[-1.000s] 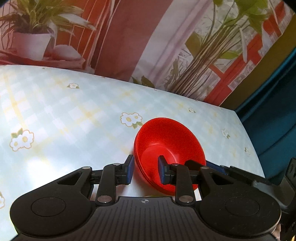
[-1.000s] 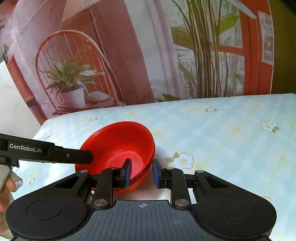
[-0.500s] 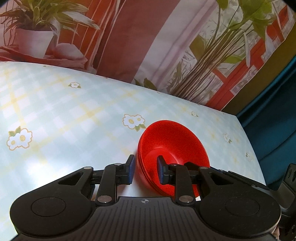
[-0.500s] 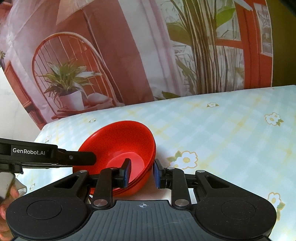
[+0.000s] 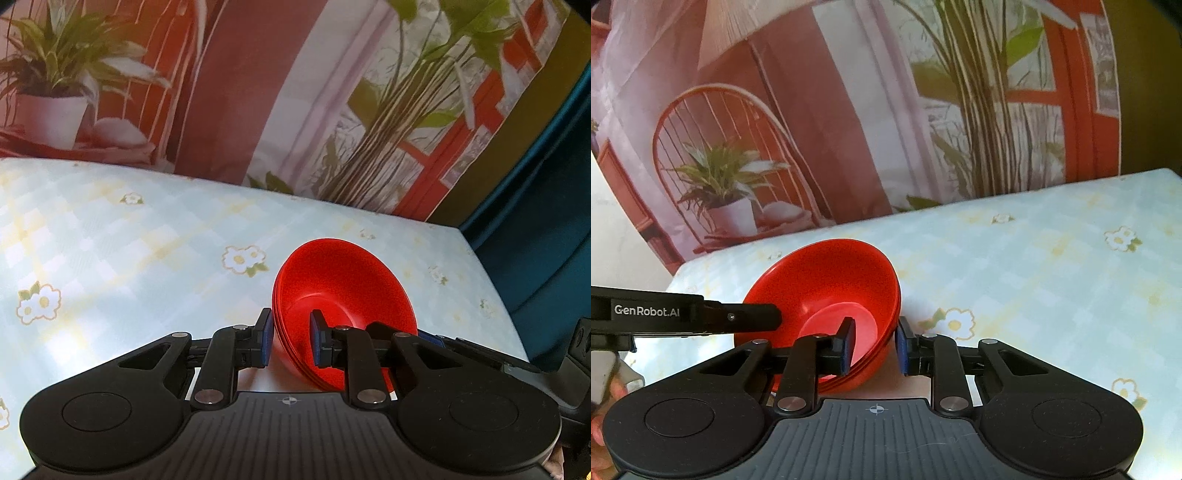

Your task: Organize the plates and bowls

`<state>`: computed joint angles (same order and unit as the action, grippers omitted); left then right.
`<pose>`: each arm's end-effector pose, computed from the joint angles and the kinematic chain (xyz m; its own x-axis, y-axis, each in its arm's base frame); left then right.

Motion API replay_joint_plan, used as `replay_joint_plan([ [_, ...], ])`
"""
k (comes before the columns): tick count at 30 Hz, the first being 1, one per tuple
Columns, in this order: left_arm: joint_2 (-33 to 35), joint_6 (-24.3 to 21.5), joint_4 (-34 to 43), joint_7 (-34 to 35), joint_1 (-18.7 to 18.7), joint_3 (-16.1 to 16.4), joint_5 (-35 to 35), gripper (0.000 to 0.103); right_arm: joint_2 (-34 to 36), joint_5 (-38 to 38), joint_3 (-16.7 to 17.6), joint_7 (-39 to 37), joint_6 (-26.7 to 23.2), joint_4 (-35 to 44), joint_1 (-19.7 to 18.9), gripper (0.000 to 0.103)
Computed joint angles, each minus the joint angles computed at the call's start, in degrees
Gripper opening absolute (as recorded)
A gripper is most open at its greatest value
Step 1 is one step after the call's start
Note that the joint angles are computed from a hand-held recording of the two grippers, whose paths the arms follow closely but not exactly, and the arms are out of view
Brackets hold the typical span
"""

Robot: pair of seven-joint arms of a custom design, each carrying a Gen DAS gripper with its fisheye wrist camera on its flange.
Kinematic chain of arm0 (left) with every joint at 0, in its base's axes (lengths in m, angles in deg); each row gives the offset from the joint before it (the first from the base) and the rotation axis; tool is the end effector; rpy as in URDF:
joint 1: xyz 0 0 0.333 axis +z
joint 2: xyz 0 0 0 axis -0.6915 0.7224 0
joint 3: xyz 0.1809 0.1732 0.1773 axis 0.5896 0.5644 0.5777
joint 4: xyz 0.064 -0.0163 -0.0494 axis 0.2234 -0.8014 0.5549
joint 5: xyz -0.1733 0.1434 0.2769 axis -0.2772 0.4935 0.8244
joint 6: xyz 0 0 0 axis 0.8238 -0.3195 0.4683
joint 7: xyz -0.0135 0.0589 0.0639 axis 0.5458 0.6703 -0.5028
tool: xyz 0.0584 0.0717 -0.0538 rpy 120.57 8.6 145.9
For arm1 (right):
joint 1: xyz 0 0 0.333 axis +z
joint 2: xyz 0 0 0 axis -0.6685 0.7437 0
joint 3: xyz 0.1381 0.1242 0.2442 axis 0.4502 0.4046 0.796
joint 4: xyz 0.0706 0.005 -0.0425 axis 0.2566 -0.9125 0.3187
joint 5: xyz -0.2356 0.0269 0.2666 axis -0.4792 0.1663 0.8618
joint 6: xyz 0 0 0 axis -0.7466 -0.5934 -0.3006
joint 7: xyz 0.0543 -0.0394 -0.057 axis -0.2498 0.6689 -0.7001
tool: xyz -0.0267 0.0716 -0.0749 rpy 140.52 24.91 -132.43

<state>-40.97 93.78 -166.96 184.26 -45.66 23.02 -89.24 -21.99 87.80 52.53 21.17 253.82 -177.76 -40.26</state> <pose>0.5838 -0.1662 0.4401 -0.2347 -0.9046 0.3558 -0.7556 -0.0605 -0.6523 0.5663 0.1943 0.4222 0.0947 -0.9249 -0.3682 -0.7007 0.2008 -0.6846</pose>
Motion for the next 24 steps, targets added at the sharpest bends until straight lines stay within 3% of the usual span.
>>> replay_joint_plan([
  [5, -2.53, 1.23, -1.98, 2.07, -0.43, -0.79, -2.06, 0.022, -2.64, 0.04, 0.07, 0.54, 1.02, -1.86, -0.46, 0.022],
  [11, -6.73, 1.62, -5.17, 4.10, -2.50, 0.64, -4.93, 0.022, -6.09, 0.70, 6.53, 0.08, 2.26, -4.91, -6.51, 0.022],
  [18, -12.47, 2.08, -10.17, 9.09, -6.41, 3.88, -10.68, 0.022, -10.28, 2.90, 22.04, -1.61, 3.34, -8.98, -20.68, 0.022],
  [20, -13.82, 2.15, -11.67, 9.74, -7.72, 5.05, -11.75, 0.022, -11.54, 5.25, 27.93, -3.07, 3.38, -9.94, -25.86, 0.022],
  [22, -15.09, 2.27, -13.12, 10.96, -9.00, 6.10, -13.20, 0.022, -12.86, 11.91, 36.40, -8.34, 3.12, -10.45, -32.86, 0.022],
  [24, -16.33, 2.26, -14.46, 12.83, -10.29, 7.10, -15.19, 0.022, -14.35, 20.97, 40.30, -15.78, 2.57, -10.30, -35.03, 0.022],
])
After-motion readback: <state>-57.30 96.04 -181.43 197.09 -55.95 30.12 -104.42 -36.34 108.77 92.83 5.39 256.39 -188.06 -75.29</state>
